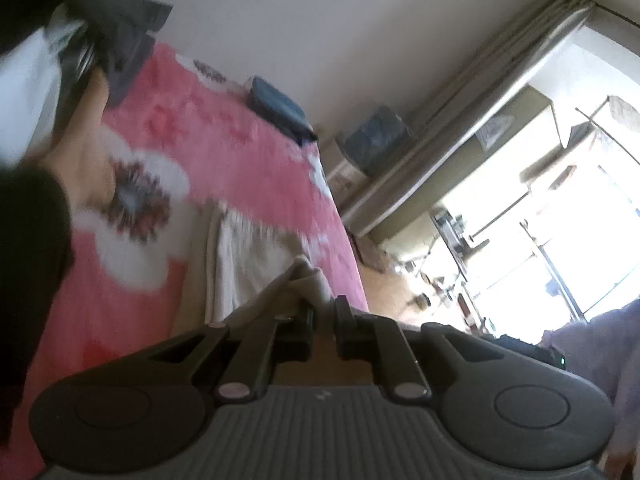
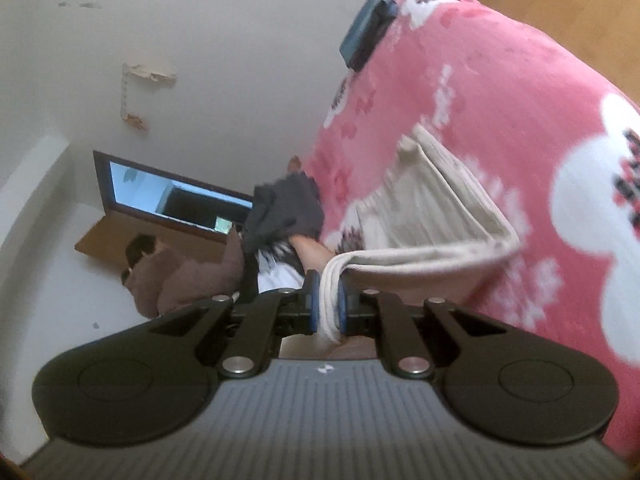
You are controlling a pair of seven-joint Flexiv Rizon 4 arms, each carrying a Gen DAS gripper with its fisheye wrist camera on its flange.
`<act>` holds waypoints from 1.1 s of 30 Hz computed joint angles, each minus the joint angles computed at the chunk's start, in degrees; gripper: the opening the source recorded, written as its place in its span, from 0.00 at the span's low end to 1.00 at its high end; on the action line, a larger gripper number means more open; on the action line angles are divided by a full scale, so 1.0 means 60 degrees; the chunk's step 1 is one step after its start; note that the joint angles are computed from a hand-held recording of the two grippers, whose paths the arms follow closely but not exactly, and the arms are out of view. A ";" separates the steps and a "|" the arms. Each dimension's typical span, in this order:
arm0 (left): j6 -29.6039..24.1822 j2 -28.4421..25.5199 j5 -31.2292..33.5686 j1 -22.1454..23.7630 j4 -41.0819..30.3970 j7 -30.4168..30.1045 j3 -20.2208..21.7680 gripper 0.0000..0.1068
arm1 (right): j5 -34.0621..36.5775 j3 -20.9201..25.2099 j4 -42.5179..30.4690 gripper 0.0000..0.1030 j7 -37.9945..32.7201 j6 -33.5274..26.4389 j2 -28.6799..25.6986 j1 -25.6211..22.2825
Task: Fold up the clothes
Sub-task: 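Lift the leg end with both grippers and fold it toward the waistband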
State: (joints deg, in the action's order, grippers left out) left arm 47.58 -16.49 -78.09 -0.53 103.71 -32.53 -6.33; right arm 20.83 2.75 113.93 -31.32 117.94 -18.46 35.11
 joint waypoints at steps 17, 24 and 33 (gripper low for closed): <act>0.0970 -0.5737 0.4609 0.0123 -0.6603 -0.4708 -0.0845 0.10 | -0.4857 0.2376 -0.4298 0.08 0.3216 -0.2074 -0.4254 -0.4411; -0.0016 -0.7080 0.4843 0.0952 -0.7928 -0.5175 -0.2165 0.15 | -0.4960 0.3238 -0.4942 0.11 0.3765 -0.1652 -0.5404 -0.5050; 0.1782 -0.6381 0.2990 0.1515 -0.6659 -0.4476 -0.3210 0.26 | -0.1756 0.2033 -0.4499 0.46 0.3948 0.2768 -0.5739 -0.3544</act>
